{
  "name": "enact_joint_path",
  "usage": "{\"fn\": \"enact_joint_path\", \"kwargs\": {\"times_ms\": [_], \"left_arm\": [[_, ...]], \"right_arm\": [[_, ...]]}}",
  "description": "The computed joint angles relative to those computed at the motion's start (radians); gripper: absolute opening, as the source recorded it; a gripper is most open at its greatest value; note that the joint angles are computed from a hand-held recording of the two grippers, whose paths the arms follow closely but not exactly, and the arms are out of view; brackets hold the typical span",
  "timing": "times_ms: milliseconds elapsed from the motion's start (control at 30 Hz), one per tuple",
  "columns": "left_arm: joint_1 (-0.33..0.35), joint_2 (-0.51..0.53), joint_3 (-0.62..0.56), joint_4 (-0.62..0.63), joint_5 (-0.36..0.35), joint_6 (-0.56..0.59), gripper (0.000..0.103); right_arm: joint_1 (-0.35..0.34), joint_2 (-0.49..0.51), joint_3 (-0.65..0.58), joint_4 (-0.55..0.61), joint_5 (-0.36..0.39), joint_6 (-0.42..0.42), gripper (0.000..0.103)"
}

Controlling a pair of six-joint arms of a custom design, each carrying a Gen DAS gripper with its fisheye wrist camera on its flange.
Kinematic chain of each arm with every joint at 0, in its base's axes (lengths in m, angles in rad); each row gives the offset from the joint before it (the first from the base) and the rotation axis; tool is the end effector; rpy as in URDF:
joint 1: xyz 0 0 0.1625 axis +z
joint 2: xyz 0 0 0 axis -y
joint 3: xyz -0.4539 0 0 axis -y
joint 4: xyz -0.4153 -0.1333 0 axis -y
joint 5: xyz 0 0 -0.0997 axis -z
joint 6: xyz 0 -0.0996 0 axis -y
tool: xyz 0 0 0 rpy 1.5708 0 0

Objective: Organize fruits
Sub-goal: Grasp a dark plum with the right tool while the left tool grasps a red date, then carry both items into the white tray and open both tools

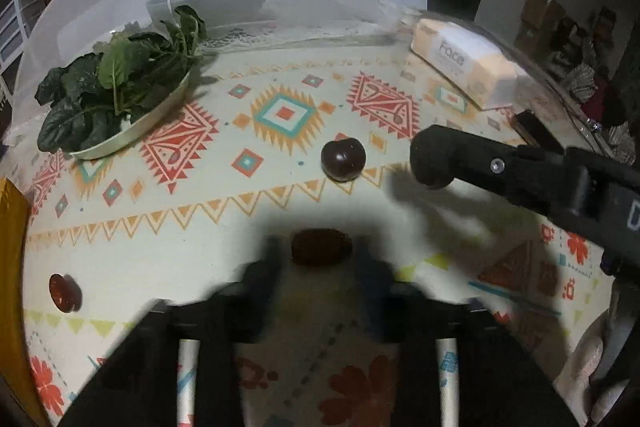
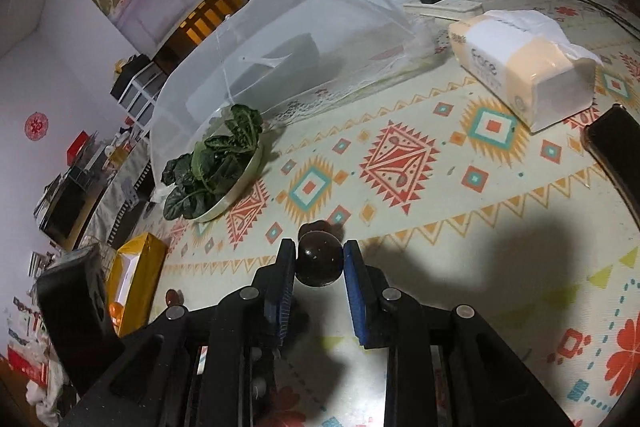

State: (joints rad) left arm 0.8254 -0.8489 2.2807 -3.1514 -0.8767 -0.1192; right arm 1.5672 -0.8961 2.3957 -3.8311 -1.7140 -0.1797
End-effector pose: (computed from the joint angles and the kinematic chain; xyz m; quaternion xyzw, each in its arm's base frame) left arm -0.1723 -0.4771 0.0310 0.2648 0.9000 -0.2056 0.2787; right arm 0.1175 -0.4537 0.1000 0.0550 -0.9249 0.3627 0.1000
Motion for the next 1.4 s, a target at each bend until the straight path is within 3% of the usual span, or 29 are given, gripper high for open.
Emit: {"fn": "enact_joint_path", "kwargs": {"times_ms": [200, 367, 567, 767, 933, 1100, 1300, 1400], "left_arm": [[0.007, -0.082, 0.068, -0.059, -0.013, -0.034, 0.030], [-0.021, -0.283, 0.186, -0.043, 0.030, -0.088, 0.030], [-0.023, -0.662, 0.294, 0.130, 0.172, -0.153, 0.030], [0.077, -0.856, 0.284, 0.218, 0.247, -0.121, 0.030], [0.226, -0.900, 0.259, 0.200, 0.226, -0.058, 0.030], [0.335, -0.891, 0.245, 0.174, 0.165, -0.024, 0.030], [0.380, -0.906, 0.243, 0.162, 0.131, 0.004, 0.031], [0.373, -0.934, 0.256, 0.156, 0.120, 0.010, 0.049]], "right_arm": [[-0.006, 0.008, 0.007, -0.030, 0.020, -0.020, 0.026], [0.026, 0.035, 0.005, -0.054, 0.010, -0.054, 0.026], [0.157, 0.094, -0.027, 0.003, -0.013, -0.047, 0.026], [0.331, 0.178, -0.148, 0.183, 0.008, -0.006, 0.026], [0.429, 0.286, -0.287, 0.341, 0.027, 0.017, 0.026], [0.482, 0.418, -0.452, 0.466, -0.018, 0.031, 0.026], [0.505, 0.519, -0.591, 0.560, -0.099, 0.032, 0.028], [0.505, 0.545, -0.624, 0.570, -0.121, 0.036, 0.028]]}}
